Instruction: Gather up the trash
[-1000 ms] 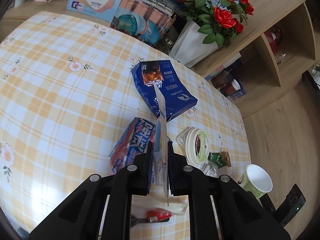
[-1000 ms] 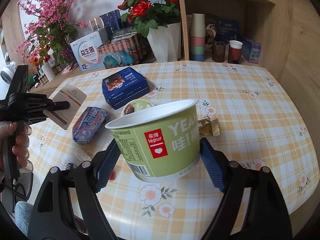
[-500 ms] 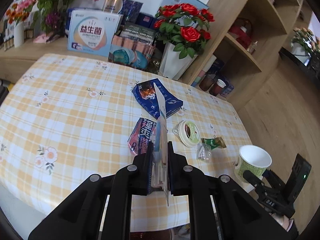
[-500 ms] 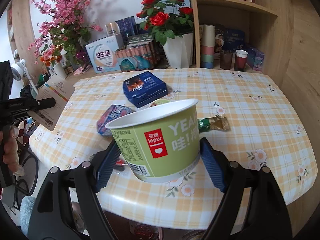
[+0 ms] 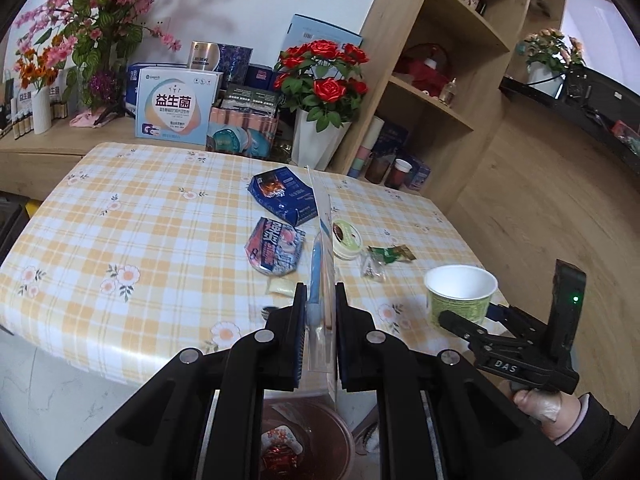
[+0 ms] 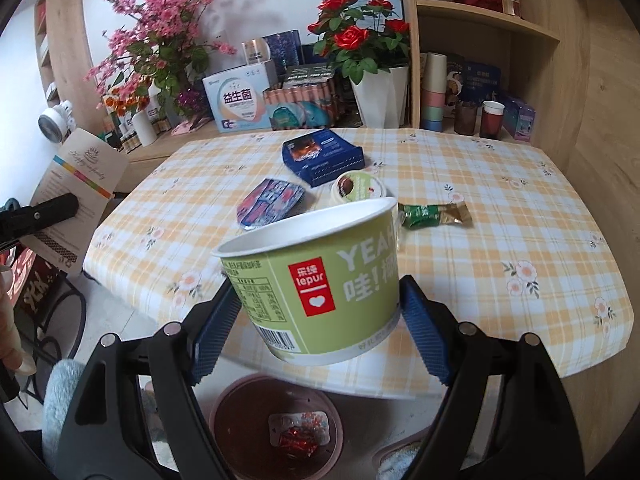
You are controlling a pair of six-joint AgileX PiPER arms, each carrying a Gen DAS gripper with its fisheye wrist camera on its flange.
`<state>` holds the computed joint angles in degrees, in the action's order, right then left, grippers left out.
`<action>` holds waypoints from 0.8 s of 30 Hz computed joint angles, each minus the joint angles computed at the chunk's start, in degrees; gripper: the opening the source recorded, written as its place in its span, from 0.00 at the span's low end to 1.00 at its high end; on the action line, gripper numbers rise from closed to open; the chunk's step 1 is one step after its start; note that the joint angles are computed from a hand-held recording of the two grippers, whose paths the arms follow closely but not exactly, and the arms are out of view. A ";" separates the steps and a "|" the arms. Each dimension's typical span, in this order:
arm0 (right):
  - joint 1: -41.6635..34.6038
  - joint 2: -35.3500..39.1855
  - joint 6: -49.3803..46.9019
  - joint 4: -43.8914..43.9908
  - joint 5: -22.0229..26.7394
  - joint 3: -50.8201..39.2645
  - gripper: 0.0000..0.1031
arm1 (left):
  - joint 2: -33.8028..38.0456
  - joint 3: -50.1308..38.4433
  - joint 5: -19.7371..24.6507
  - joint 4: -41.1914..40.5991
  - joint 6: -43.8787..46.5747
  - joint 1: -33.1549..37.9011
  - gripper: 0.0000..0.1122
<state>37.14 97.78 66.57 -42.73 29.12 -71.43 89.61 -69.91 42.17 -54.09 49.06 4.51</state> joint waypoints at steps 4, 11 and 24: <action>2.55 -1.89 4.82 -2.77 0.46 3.14 0.77 | -5.01 6.21 -0.14 -2.39 3.69 1.59 0.12; 7.00 -4.45 11.37 -6.99 1.92 7.24 0.77 | -12.19 16.04 1.65 -6.69 7.97 6.00 0.12; 10.49 -6.92 15.84 -8.72 0.53 13.27 0.77 | -19.74 26.27 0.77 -6.98 10.41 8.65 0.12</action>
<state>47.63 90.86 82.41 -51.46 29.65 -58.16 69.87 -43.64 42.94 -61.07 59.47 13.16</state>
